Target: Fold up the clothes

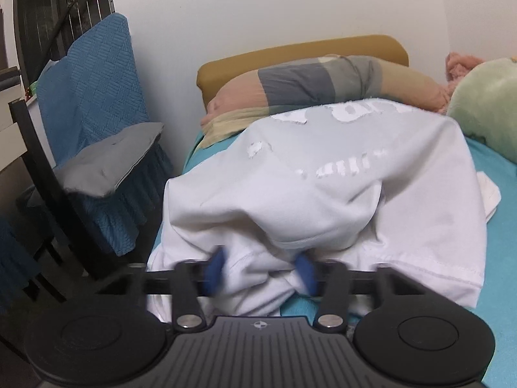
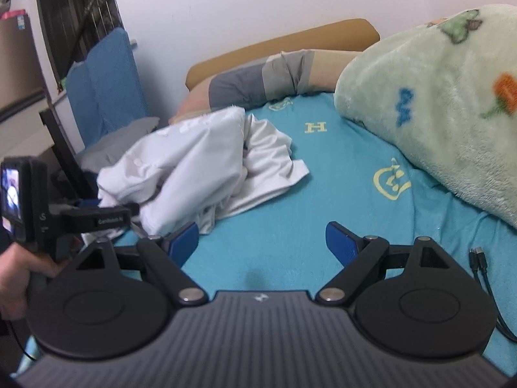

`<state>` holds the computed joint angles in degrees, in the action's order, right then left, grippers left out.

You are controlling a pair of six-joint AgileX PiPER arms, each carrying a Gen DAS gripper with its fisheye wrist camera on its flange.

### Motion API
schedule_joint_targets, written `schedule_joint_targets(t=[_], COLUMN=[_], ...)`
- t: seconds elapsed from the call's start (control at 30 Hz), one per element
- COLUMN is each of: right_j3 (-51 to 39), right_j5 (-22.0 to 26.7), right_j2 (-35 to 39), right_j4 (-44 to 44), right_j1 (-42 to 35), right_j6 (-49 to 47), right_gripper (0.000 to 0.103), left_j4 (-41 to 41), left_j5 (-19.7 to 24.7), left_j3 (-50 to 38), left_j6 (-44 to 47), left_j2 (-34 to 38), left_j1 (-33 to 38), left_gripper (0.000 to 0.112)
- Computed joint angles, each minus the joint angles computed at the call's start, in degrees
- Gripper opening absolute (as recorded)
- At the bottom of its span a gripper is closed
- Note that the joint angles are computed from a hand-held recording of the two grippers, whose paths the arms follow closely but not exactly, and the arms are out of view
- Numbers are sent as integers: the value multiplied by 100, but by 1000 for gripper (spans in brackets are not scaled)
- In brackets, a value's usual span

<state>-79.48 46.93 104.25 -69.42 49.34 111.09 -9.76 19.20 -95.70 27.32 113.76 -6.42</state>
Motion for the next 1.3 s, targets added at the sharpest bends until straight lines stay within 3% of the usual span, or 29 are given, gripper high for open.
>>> schedule_joint_targets(t=[0.03,0.2,0.27,0.47,0.67,0.73,0.83,0.93,1.0,1.07,1.1,1.3], right_j3=[-21,-29,-92,-41,-32,-92,-182,-485,-850,-1366,-1475,-343], right_j5=[7,235,396,761,1069,987,489,-300,-478,-310,-308,-1402], right_j2=[40,113,161,39,-181,-239,-303,-177,125,521,629,-12], right_j4=[-13,-374,-515,-1082,-1502,-1486,-1356,-645,-192,237,253,-1347], right_j1=[-9,50,95,380,938,1107,1247,1151,1085,1018,964,648], right_j6=[26,271,324,562,376,146,-234,-1060,-1765,-2555,-2606,-255], right_gripper=[87,87,87,87,87,87,87,86,86,68,67,68], left_j4=[-248,-2062,-2623,-3477,-4641,-5005,-5425,-5800,-5980,-6065,-6109,-5718], left_j5=[-48,-30,211,1796,3049,3436,3717,3914,4035,4131,4164,3811], left_j3=[19,272,368,381,1416,1666,1902,1933,1896,1818,1807,1560], left_j6=[162,1524,1860,2207,3160,3338,3388,3414,3370,3359,3373,3034], left_j2=[-45,-699,-1102,-2242,-3725,-4067,-4302,-4179,-4059,-3949,-3917,-3630], left_j1=[23,198,307,705,1311,1602,1952,2243,2403,2505,2539,2379], left_gripper=[13,7,7,6,6,6,6,6,6,6,6,6])
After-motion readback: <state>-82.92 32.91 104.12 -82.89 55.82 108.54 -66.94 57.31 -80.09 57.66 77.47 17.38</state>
